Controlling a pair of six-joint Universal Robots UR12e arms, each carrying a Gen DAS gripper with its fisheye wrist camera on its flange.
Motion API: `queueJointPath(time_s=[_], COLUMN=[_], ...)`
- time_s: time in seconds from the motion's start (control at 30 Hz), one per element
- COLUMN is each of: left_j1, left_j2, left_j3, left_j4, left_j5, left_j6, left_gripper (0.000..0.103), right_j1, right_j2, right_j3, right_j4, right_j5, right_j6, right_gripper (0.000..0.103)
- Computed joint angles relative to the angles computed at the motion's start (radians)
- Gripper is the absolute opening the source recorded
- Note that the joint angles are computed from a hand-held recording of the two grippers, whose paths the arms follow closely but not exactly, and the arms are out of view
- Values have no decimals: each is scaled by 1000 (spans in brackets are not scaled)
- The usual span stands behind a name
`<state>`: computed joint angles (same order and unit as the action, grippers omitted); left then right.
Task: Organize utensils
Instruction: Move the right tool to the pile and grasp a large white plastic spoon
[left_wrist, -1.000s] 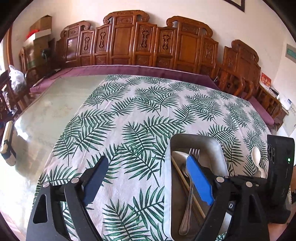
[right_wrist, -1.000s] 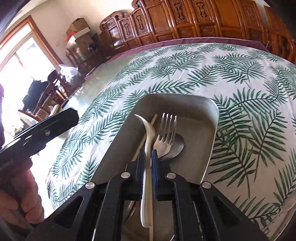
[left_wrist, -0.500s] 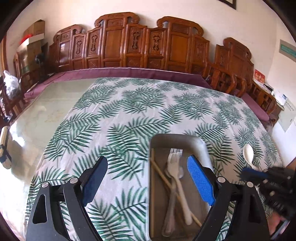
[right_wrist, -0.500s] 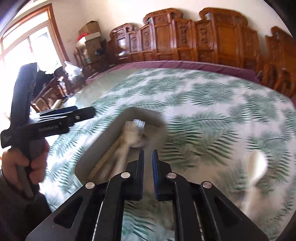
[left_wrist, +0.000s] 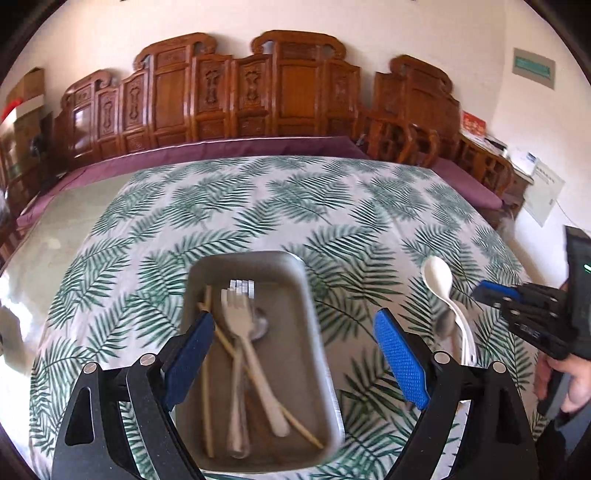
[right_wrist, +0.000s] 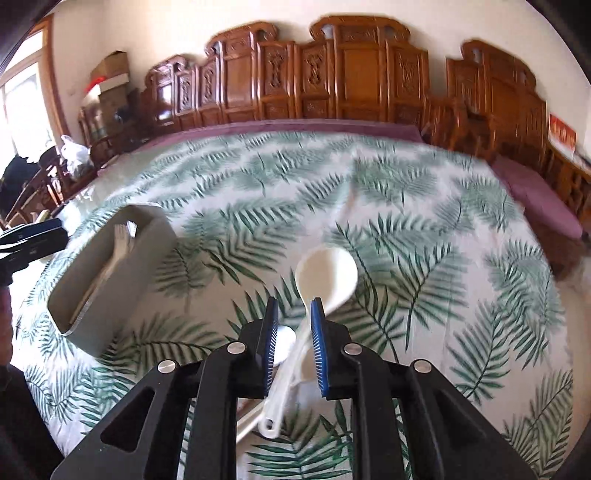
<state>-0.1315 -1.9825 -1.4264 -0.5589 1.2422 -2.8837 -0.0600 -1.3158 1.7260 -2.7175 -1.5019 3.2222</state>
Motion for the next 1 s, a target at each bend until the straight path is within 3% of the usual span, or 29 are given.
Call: queueJointPath(time_s=[0.23,0.43,0.73,0.77,0.8,1.0], left_j1=[-20,-36,-52,-53,-55,-63], left_j2=[10,13,16,17,17,16], left_j3=[-21,-32,-42,-44,-45,-46], left_j4=[-14,-25,-30,-30,-30,-41], left_j5=[-10,-2,11,12,14,18], left_j6=[25,56,82,85,87,111], left_gripper=[84,84,84,84,84,84], right_j1=[-1,14,11,9,7,-2], right_j2=[31,49,72,69,67,49], right_j3=[-18,-33,-66,-63,-60,-48], right_j4=[58,77,137,130,123,101], right_j5=[-4,-70,-108,-103,-94,-72], right_j6=[-28,-58,-25,-23,-24,-33], right_gripper=[20,21,21,20,11,11])
